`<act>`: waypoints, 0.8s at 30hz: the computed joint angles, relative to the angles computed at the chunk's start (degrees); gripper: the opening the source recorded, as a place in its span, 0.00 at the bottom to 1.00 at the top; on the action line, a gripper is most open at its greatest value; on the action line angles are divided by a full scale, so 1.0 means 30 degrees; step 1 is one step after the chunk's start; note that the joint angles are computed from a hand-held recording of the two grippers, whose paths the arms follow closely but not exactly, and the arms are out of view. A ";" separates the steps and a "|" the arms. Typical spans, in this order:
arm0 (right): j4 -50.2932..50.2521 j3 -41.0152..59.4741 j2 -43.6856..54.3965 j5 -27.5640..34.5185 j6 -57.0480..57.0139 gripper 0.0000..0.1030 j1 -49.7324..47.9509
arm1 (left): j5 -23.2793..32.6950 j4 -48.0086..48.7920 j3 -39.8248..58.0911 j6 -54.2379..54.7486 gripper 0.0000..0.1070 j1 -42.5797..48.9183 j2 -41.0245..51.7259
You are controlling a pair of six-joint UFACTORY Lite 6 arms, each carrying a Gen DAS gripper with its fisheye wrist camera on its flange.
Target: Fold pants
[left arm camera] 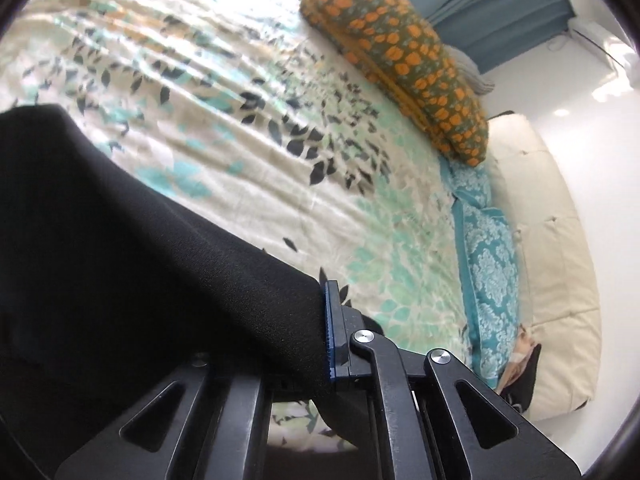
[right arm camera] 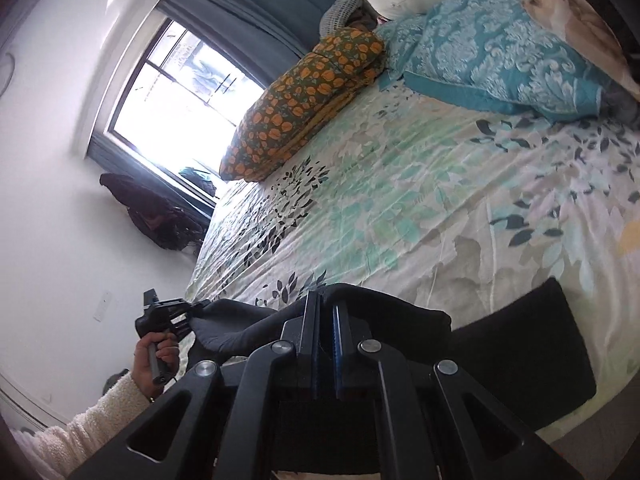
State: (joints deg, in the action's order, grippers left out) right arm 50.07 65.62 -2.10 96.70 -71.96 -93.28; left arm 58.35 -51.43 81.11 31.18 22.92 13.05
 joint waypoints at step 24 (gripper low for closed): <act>-0.8961 -0.3818 0.0945 -1.1764 -0.6296 0.06 -0.0656 | 0.4517 0.5866 -2.1530 0.7746 0.05 0.7673 -2.1680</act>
State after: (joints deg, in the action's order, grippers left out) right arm 23.19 54.17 0.73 61.41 -90.85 -95.25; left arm 71.90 -33.83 16.52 54.42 45.94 -51.99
